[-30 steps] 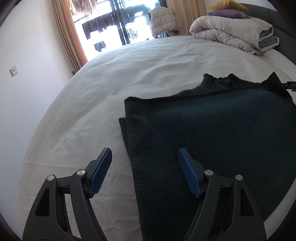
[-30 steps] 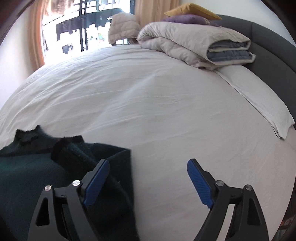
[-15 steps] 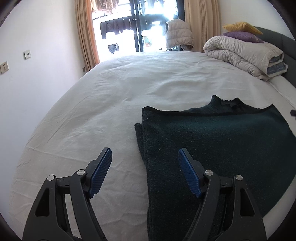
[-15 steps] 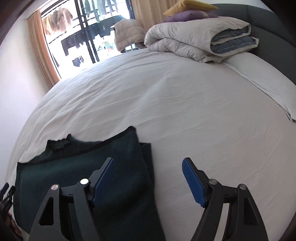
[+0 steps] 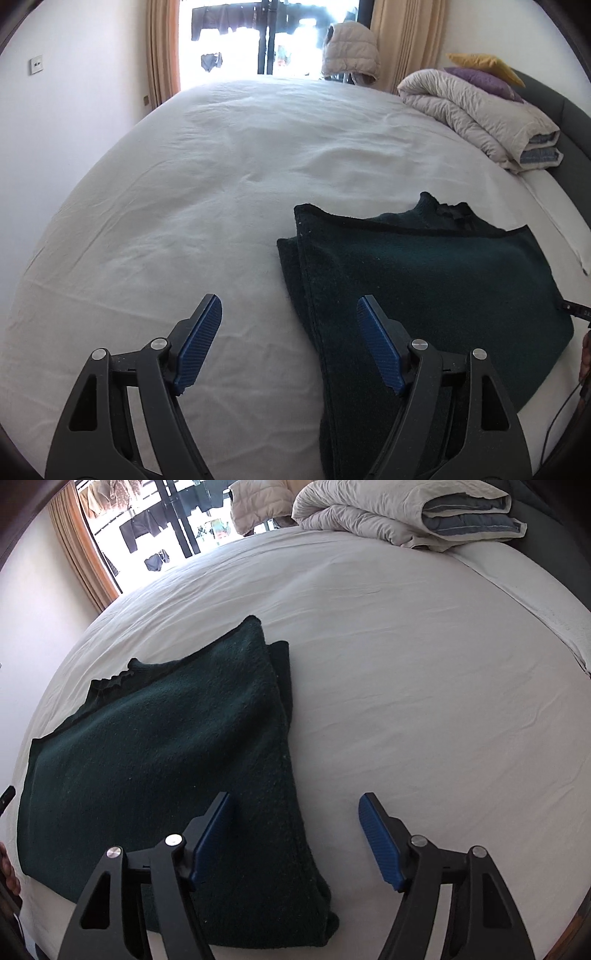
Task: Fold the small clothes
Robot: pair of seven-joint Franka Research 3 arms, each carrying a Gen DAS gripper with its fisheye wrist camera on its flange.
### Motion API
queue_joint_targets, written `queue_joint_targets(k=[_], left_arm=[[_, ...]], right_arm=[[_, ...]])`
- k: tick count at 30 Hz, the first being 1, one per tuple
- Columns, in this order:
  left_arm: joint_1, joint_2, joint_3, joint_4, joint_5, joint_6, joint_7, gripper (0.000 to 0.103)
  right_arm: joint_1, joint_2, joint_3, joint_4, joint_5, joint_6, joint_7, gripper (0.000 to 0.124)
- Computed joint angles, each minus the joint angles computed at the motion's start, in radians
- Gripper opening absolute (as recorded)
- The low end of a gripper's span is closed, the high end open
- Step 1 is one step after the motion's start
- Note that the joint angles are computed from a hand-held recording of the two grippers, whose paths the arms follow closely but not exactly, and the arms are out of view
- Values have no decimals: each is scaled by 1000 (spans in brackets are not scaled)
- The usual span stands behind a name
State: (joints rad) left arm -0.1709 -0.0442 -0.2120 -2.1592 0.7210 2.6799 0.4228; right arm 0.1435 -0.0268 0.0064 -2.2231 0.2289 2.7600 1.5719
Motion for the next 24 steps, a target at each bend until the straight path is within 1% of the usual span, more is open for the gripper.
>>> queue_joint_targets(k=[2,4,6,9,10,12,14,16,17,20,21,22,23,24], left_arm=[[4,48,10,49,-40,-4,77,75],[3,83,18,88,-50,-16,114,75],[2,110,25,113,-66,2,157,75],[3,146,28,139,-138,33,239,75],[1,152,31,143,-151,39,247,74],[-1,161,34,148,-177,52,271,61],[-5,168,35,155,-198,51,288,39],[-8,173,37,157,-212,55,309,34],[-13,176,39,159,-205,56,305,34],[-14,171,42,143,-217,93,311,32],[-13,169,42,139,-222,102,312,30],[-14,167,43,137,-224,104,313,26],[-18,165,47,137,-206,102,300,24],[-20,165,49,138,-195,102,293,24]], right_arm=[[3,-2,-1,-2,36,5,-29,70],[7,-3,0,-5,64,12,-71,68],[9,-4,1,-8,83,22,-98,68],[11,-1,1,-10,114,33,-121,67],[12,-1,1,-12,120,38,-127,67],[13,-2,1,-17,127,46,-141,66],[14,-3,2,-21,131,54,-153,65],[14,-4,2,-24,132,59,-156,65],[14,-5,3,-25,131,62,-156,65],[15,-4,3,-26,132,64,-156,64],[16,-4,4,-26,131,65,-156,63],[16,-3,5,-26,127,67,-152,62],[17,-4,5,-27,123,69,-151,61],[18,-4,6,-27,117,72,-147,60]])
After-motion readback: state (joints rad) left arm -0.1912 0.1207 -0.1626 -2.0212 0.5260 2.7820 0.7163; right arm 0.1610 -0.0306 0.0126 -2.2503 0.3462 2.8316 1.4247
